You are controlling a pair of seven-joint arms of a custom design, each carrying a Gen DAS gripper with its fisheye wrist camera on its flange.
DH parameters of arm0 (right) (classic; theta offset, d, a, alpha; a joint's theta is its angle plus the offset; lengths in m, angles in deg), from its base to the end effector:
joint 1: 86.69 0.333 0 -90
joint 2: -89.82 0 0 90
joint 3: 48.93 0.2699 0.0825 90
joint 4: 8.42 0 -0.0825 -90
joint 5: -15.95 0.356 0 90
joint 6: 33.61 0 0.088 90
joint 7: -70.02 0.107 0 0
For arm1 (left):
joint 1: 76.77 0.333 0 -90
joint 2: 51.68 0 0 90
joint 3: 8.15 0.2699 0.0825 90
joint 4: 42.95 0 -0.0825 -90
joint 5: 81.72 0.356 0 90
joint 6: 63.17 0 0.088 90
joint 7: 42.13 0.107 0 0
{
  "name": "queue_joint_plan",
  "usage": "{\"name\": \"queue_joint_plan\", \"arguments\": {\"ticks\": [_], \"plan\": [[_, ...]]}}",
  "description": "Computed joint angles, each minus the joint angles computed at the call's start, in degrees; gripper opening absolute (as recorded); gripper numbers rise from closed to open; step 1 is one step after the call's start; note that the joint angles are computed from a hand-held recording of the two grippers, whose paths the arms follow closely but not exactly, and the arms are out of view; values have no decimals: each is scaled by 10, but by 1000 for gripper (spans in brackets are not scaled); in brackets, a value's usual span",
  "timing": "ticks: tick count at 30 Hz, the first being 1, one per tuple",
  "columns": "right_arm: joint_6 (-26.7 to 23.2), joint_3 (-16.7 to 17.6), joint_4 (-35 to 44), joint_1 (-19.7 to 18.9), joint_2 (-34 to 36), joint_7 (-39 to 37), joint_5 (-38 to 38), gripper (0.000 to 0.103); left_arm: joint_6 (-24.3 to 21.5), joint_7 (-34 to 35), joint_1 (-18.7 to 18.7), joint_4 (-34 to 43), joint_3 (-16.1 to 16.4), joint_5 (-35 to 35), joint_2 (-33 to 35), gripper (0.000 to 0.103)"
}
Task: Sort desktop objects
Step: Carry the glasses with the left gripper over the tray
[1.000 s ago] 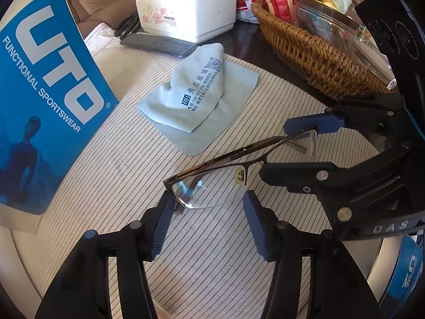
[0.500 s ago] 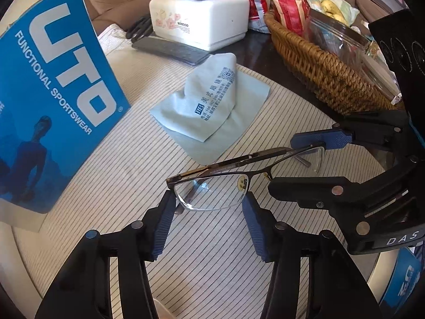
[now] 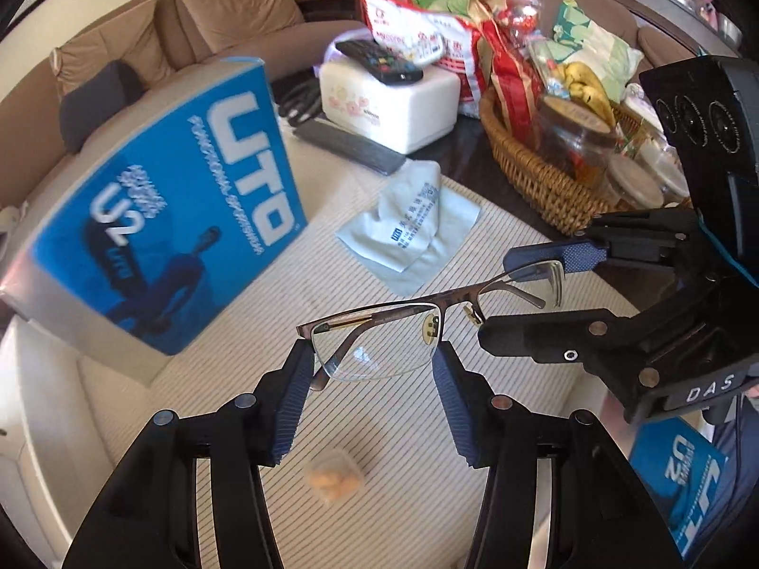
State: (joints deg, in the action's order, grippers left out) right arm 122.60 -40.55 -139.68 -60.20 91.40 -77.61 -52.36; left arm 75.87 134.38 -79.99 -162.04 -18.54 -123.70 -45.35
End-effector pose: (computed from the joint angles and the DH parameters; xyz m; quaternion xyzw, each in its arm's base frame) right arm 0.4021 0.3224 0.3387 -0.4744 0.8009 -0.1767 0.3200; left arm 0.5449 -0.1330 0.3716 -0.1597 0.9419 -0.2878 0.0673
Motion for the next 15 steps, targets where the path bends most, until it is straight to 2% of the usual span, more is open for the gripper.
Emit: {"name": "queue_joint_plan", "arguments": {"ticks": [4, 10, 15], "plan": [[-13, 7, 38, 10, 6, -47, 28, 55, -25, 12, 16, -5, 16, -16, -33, 54], [-67, 19, 122, 39, 26, -142, 85, 55, -70, 35, 42, -3, 50, -41, -76, 54], [-96, 14, 236, 65, 83, -219, 121, 55, -114, 46, 72, 32, 82, -58, -85, 54]]}}
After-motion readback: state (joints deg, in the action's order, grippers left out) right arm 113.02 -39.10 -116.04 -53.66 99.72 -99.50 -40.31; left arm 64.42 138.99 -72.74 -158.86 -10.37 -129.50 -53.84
